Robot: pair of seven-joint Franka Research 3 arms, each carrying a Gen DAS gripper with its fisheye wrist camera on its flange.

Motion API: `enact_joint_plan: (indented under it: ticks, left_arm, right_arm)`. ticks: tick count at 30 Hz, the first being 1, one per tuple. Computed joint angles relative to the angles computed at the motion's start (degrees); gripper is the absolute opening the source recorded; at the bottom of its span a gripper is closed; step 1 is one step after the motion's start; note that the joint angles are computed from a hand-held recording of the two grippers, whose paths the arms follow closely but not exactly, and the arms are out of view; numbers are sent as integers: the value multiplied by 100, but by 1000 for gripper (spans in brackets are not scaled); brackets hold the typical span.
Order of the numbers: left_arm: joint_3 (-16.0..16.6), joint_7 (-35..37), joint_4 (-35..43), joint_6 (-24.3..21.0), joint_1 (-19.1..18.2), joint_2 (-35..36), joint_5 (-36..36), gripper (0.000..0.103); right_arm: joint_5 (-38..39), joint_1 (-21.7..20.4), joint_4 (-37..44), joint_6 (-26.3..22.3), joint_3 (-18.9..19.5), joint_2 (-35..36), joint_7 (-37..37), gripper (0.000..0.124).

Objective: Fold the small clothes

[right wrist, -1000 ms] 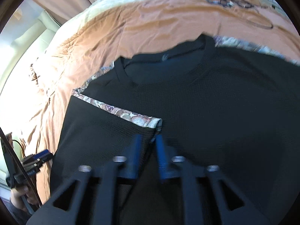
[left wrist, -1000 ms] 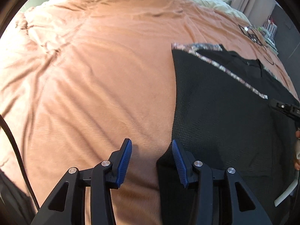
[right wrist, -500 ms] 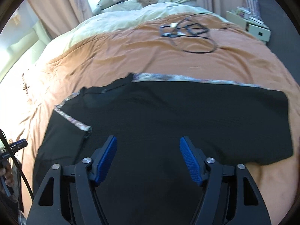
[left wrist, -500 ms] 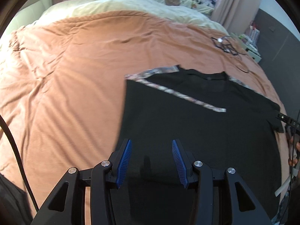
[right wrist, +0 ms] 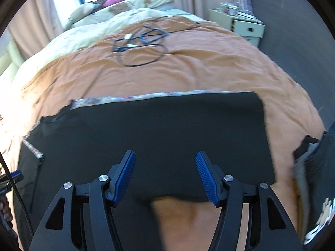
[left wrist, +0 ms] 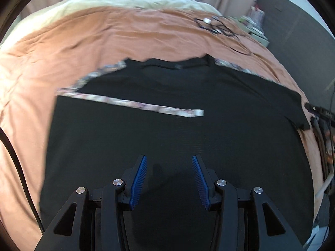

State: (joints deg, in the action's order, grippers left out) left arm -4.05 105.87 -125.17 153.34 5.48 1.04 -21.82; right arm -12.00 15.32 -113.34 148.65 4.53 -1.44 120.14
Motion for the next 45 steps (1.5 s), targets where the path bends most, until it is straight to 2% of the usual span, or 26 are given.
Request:
enact_joint_plan:
  ticks: [4, 7, 10, 15, 17, 22, 25, 27, 28, 29, 31, 32, 33, 35, 39, 45]
  left_arm:
    - [-142, 83, 142, 41, -83, 286, 68, 47]
    - [-162, -400, 291, 118, -162, 551, 751, 47]
    - [-153, -983, 387, 364, -203, 748, 1413, 42]
    - [-215, -1475, 805, 436, -96, 1117, 1786, 28]
    - [-207, -1663, 912, 518, -84, 1218, 1971, 9]
    - [-223, -1996, 1140, 556, -67, 1408, 2387, 7]
    - [-327, -1970, 1264, 506, 33, 1493, 2319, 8]
    - [-463, -1812, 1285, 446, 157, 1483, 2057, 8]
    - [-506, -1745, 1308, 398, 200, 1480, 1947, 11]
    - [-669, -1463, 1283, 365, 354, 1435, 1590, 19]
    - [-869, -951, 1187, 375, 537, 1321, 996, 27]
    - [-862, -837, 1176, 375, 527, 1283, 876, 28]
    - [-856, -726, 1126, 374, 519, 1217, 755, 28]
    - [-869, -447, 1075, 304, 532, 1110, 408, 28]
    - [-703, -342, 1005, 300, 375, 970, 235, 28]
    - [-563, -28, 832, 221, 277, 667, -212, 28]
  right_arm:
    - [-364, -111, 32, -90, -96, 84, 470, 59]
    - [-364, -172, 43, -102, -162, 143, 608, 59]
    - [-588, -221, 58, -149, -212, 165, 781, 59]
    - [-715, -310, 192, -157, -317, 327, 888, 59]
    - [-815, -327, 285, -176, -368, 425, 969, 59]
    - [-865, -359, 464, -200, -508, 653, 1051, 59]
    - [-526, -389, 656, -222, -522, 893, 694, 59]
    - [-349, -366, 916, -506, -547, 1124, 467, 59]
    - [-306, -349, 1079, -650, -576, 1273, 390, 59]
    - [-347, -312, 1119, -616, -620, 1346, 389, 59]
    - [-324, -283, 1157, -485, -687, 1415, 368, 56]
    - [-218, -294, 1187, -454, -690, 1449, 290, 44]
    - [-141, -302, 1175, -416, -690, 1440, 173, 20]
    - [28, -307, 1237, -462, -676, 1425, -31, 3]
    - [-311, -181, 1038, -412, -715, 1037, 7, 2]
    - [-496, -131, 1031, -508, -498, 574, -124, 2]
